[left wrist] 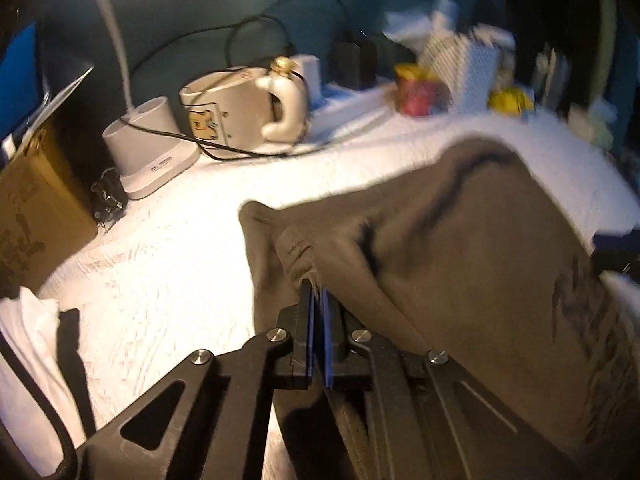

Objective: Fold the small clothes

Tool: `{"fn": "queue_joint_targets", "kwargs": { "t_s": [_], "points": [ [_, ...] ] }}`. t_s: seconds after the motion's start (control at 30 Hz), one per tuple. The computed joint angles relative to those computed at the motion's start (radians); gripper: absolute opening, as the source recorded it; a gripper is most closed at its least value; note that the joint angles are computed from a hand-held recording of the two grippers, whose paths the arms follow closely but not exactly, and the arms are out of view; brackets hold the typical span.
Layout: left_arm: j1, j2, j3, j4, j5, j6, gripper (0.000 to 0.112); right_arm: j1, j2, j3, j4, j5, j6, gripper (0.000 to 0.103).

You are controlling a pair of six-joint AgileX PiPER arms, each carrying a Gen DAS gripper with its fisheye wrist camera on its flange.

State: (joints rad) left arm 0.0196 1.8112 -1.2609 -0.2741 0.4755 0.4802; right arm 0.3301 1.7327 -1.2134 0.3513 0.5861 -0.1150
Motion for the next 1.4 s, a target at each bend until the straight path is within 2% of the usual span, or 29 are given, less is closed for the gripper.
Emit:
{"fn": "queue_joint_targets", "kwargs": {
  "t_s": [0.13, 0.23, 0.4, 0.47, 0.5, 0.57, 0.6, 0.63, 0.7, 0.8, 0.87, 0.9, 0.93, 1.0, 1.03, 1.07, 1.23, 1.3, 1.4],
  "points": [
    [0.05, 0.042, -0.053, -0.076, -0.009, 0.029, 0.002, -0.011, 0.054, -0.062, 0.019, 0.001, -0.028, 0.041],
    [0.079, 0.088, -0.112, -0.146, 0.063, 0.061, 0.002, -0.023, 0.098, -0.107, 0.048, 0.001, -0.058, 0.041],
    [0.109, 0.059, -0.132, -0.142, 0.128, 0.023, 0.004, -0.036, 0.166, -0.172, 0.074, 0.008, -0.093, 0.041],
    [0.146, 0.038, -0.135, -0.224, 0.164, 0.069, 0.004, -0.042, 0.186, -0.199, 0.077, 0.014, -0.097, 0.041],
    [0.16, 0.03, -0.136, -0.261, 0.181, 0.091, 0.009, -0.047, 0.198, -0.216, 0.08, 0.017, -0.099, 0.041],
    [0.172, 0.022, -0.136, -0.331, 0.208, 0.144, 0.03, -0.056, 0.222, -0.249, 0.085, 0.025, -0.098, 0.041],
    [0.17, 0.02, -0.132, -0.356, 0.209, 0.166, 0.046, -0.06, 0.234, -0.265, 0.089, 0.029, -0.096, 0.041],
    [0.165, 0.019, -0.126, -0.373, 0.205, 0.184, 0.052, -0.067, 0.248, -0.285, 0.096, 0.036, -0.094, 0.041],
    [0.148, 0.037, -0.139, -0.37, 0.211, 0.183, 0.052, -0.083, 0.283, -0.333, 0.124, 0.052, -0.087, 0.041],
    [0.12, 0.059, -0.15, -0.362, 0.222, 0.212, 0.05, -0.1, 0.331, -0.402, 0.156, 0.081, -0.071, 0.041],
    [0.095, 0.089, -0.169, -0.307, 0.225, 0.196, 0.027, -0.115, 0.372, -0.452, 0.23, 0.105, -0.113, 0.041],
    [0.09, 0.11, -0.187, -0.28, 0.239, 0.17, 0.011, -0.119, 0.389, -0.471, 0.256, 0.113, -0.124, 0.041],
    [0.09, 0.13, -0.2, -0.274, 0.249, 0.159, 0.005, -0.126, 0.412, -0.494, 0.29, 0.123, -0.138, 0.041],
    [0.1, 0.146, -0.202, -0.298, 0.254, 0.177, 0.003, -0.132, 0.446, -0.532, 0.332, 0.143, -0.149, 0.039],
    [0.103, 0.144, -0.2, -0.306, 0.252, 0.183, 0.003, -0.132, 0.457, -0.542, 0.356, 0.138, -0.164, 0.026],
    [0.102, 0.136, -0.196, -0.303, 0.245, 0.187, 0.003, -0.129, 0.468, -0.563, 0.346, 0.147, -0.152, 0.022],
    [0.108, 0.102, -0.197, -0.289, 0.218, 0.188, 0.002, -0.106, 0.49, -0.646, 0.271, 0.16, -0.102, 0.02],
    [0.101, 0.125, -0.211, -0.235, 0.202, 0.154, 0.003, -0.098, 0.497, -0.672, 0.247, 0.164, -0.096, 0.02],
    [0.113, 0.173, -0.236, -0.225, 0.228, 0.134, 0.003, -0.081, 0.527, -0.713, 0.199, 0.168, -0.073, 0.02]
  ]
}}
